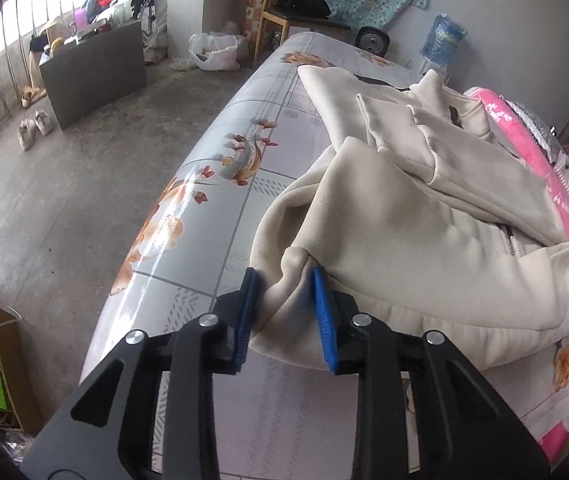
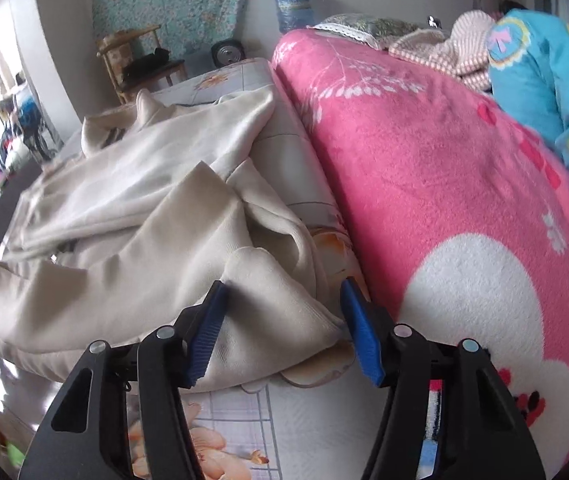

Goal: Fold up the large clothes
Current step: 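Lay the hem over the folded sleeves with both grippers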

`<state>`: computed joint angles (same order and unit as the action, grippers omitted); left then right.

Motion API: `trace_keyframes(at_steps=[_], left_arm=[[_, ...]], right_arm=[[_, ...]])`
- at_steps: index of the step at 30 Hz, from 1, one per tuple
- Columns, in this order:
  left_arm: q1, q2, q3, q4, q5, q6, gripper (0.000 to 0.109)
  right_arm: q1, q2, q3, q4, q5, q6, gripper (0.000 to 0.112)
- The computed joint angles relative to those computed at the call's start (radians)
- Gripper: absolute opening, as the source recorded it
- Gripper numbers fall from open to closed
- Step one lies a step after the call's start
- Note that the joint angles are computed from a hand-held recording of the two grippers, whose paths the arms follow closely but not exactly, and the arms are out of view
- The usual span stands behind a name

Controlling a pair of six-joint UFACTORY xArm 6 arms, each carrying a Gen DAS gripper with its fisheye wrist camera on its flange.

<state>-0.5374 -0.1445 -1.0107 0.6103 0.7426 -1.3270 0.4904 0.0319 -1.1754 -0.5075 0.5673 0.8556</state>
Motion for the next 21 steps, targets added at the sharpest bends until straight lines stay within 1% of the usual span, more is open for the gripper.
trace_keyframes(at_steps=[1, 2, 4, 6, 7, 9, 11, 15, 17, 18, 19, 20, 21], left_arm=[[-0.008, 0.008, -0.012, 0.016, 0.019, 0.003, 0.019], [-0.017, 0.013, -0.023, 0.034, 0.040, 0.004, 0.018], [-0.034, 0.010, -0.032, 0.066, 0.069, -0.002, 0.013], [-0.045, -0.011, -0.028, 0.085, 0.082, -0.013, 0.010], [-0.049, -0.044, -0.007, 0.086, 0.078, -0.023, 0.009], [-0.051, -0.093, 0.019, 0.085, 0.055, -0.039, 0.008], [-0.062, -0.152, 0.051, 0.077, 0.037, -0.041, 0.008], [-0.114, -0.253, 0.096, 0.045, 0.080, -0.025, 0.008], [-0.141, -0.320, 0.147, -0.006, 0.099, -0.026, 0.008], [-0.146, -0.342, 0.171, -0.031, 0.101, -0.026, 0.008], [-0.148, -0.365, 0.202, -0.071, 0.100, -0.010, 0.009], [-0.145, -0.379, 0.231, -0.107, 0.099, 0.012, 0.011], [-0.145, -0.394, 0.255, -0.124, 0.107, 0.015, 0.016]], right_arm=[[0.007, 0.007, -0.013, -0.026, 0.015, -0.001, 0.043], [0.013, 0.013, -0.024, -0.036, 0.029, -0.012, 0.038], [0.018, 0.016, -0.031, -0.006, 0.024, -0.068, 0.016], [0.026, 0.002, -0.033, -0.019, 0.034, -0.071, 0.013], [0.026, -0.019, -0.020, -0.021, 0.021, -0.061, 0.012], [0.025, -0.070, 0.017, -0.018, -0.017, -0.034, 0.011], [0.027, -0.115, 0.050, 0.007, -0.036, -0.037, 0.011], [0.041, -0.228, 0.147, 0.068, -0.045, -0.048, 0.011], [0.043, -0.295, 0.219, 0.132, -0.055, -0.062, 0.011], [0.039, -0.324, 0.260, 0.186, -0.067, -0.082, 0.013], [0.032, -0.347, 0.294, 0.253, -0.066, -0.117, 0.018], [0.026, -0.365, 0.321, 0.285, -0.048, -0.123, 0.021], [0.021, -0.376, 0.334, 0.275, -0.024, -0.103, 0.033]])
